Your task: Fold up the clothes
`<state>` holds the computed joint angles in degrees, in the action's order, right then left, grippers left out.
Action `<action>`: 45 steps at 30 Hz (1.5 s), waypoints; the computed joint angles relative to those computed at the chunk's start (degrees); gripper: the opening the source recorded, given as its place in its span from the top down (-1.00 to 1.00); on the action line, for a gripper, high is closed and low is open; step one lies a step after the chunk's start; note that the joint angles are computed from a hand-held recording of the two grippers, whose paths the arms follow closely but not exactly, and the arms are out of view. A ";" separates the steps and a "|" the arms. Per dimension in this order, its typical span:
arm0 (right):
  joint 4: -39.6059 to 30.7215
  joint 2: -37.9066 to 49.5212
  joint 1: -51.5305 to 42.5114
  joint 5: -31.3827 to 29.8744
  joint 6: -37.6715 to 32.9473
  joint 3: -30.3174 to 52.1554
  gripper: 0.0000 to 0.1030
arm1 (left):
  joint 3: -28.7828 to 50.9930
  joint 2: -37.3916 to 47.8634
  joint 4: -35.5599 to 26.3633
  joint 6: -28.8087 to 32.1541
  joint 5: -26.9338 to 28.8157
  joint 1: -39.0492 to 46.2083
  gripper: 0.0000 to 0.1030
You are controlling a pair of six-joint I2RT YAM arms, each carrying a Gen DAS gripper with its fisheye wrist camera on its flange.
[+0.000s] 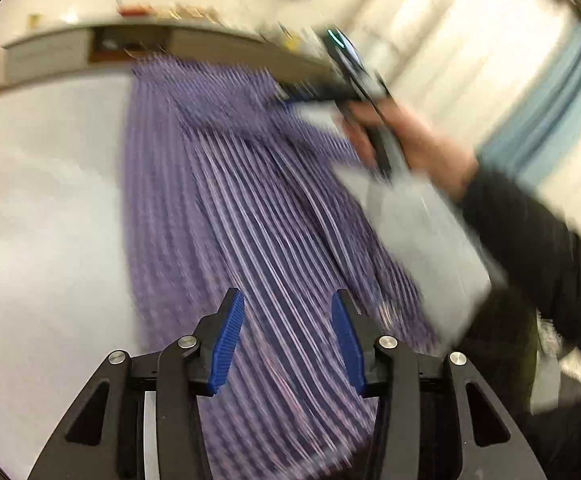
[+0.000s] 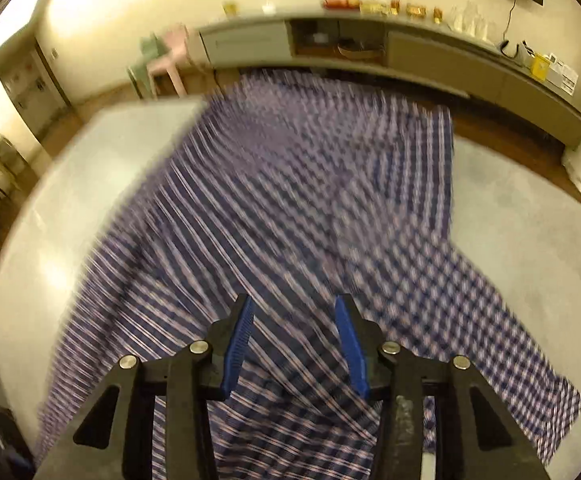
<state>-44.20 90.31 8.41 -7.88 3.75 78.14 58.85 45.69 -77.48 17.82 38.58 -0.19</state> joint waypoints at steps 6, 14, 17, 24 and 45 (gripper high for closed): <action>-1.90 16.34 4.03 1.68 -0.49 21.29 -0.15 | 16.92 34.42 24.61 -16.02 -14.69 -5.99 0.14; -7.96 39.41 6.03 8.31 -5.13 46.82 -0.14 | 51.34 74.27 31.30 -22.79 -27.97 -11.22 0.20; -8.93 43.10 5.19 8.54 -5.94 50.53 0.86 | 57.58 81.31 30.05 -24.28 -32.64 -12.09 0.28; -4.30 38.92 3.54 11.71 -3.01 43.44 0.95 | 57.21 82.96 33.27 -26.21 -41.19 -12.68 0.34; -4.61 -18.19 -46.60 -8.36 -21.03 -16.80 -0.28 | 28.41 57.97 37.68 -16.33 -33.22 -26.29 0.34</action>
<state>-48.82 72.12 -38.18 -16.24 -17.28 61.34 87.26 103.66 -39.80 1.49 5.37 -26.48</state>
